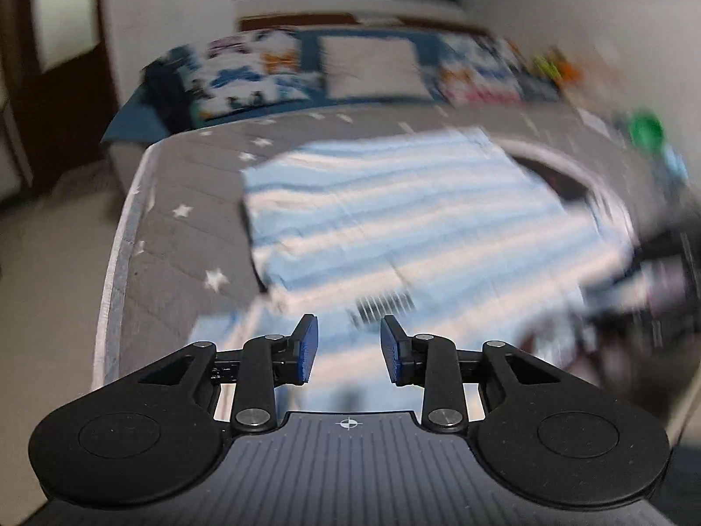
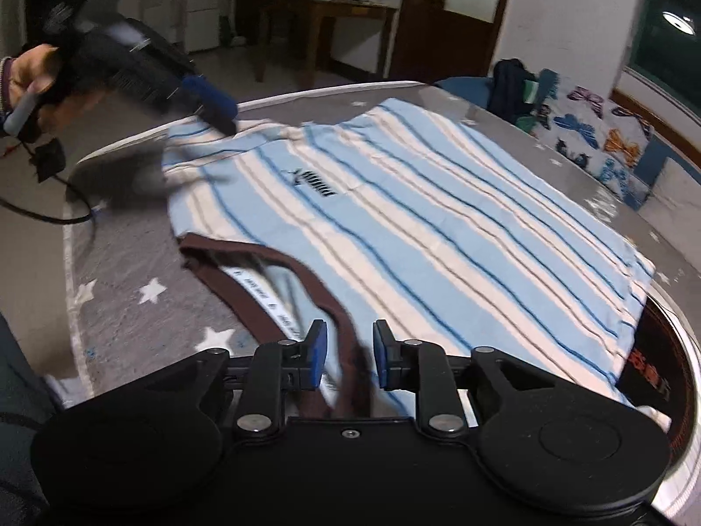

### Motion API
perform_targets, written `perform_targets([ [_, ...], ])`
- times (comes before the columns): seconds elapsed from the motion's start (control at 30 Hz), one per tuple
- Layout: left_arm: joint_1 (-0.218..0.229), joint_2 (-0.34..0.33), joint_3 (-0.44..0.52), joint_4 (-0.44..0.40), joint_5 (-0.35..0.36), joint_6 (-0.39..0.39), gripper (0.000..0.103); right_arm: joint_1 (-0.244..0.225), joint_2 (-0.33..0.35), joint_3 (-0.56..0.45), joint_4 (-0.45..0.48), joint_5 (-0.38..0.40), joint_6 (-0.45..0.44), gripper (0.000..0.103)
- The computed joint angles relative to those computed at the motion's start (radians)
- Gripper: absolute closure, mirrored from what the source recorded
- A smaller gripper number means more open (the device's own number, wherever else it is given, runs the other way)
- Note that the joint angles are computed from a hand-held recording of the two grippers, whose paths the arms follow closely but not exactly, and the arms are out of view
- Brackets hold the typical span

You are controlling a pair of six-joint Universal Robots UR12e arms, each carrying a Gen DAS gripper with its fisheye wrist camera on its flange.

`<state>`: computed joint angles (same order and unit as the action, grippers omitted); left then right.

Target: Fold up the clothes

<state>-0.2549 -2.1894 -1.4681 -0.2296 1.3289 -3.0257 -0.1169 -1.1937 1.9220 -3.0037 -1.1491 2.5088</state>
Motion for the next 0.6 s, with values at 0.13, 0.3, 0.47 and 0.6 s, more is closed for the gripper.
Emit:
perform_targets([
  [0.13,-0.006,-0.084,0.141,-0.027,0.056,-0.067,0.068,-0.005,0.004,-0.001,-0.002,-0.016,0.028,0.072],
  [0.3,-0.005,-0.179,0.307,-0.106,0.1,-0.19,0.061,-0.016,0.006,0.004,-0.001,-0.018,0.049,0.066],
  [0.47,0.005,-0.254,0.441,-0.213,0.073,-0.3,0.049,-0.022,0.002,0.01,0.017,-0.006,0.045,0.065],
  [0.6,0.017,-0.297,0.518,-0.294,0.021,-0.392,0.049,-0.022,0.011,-0.001,0.034,0.001,0.049,0.061],
])
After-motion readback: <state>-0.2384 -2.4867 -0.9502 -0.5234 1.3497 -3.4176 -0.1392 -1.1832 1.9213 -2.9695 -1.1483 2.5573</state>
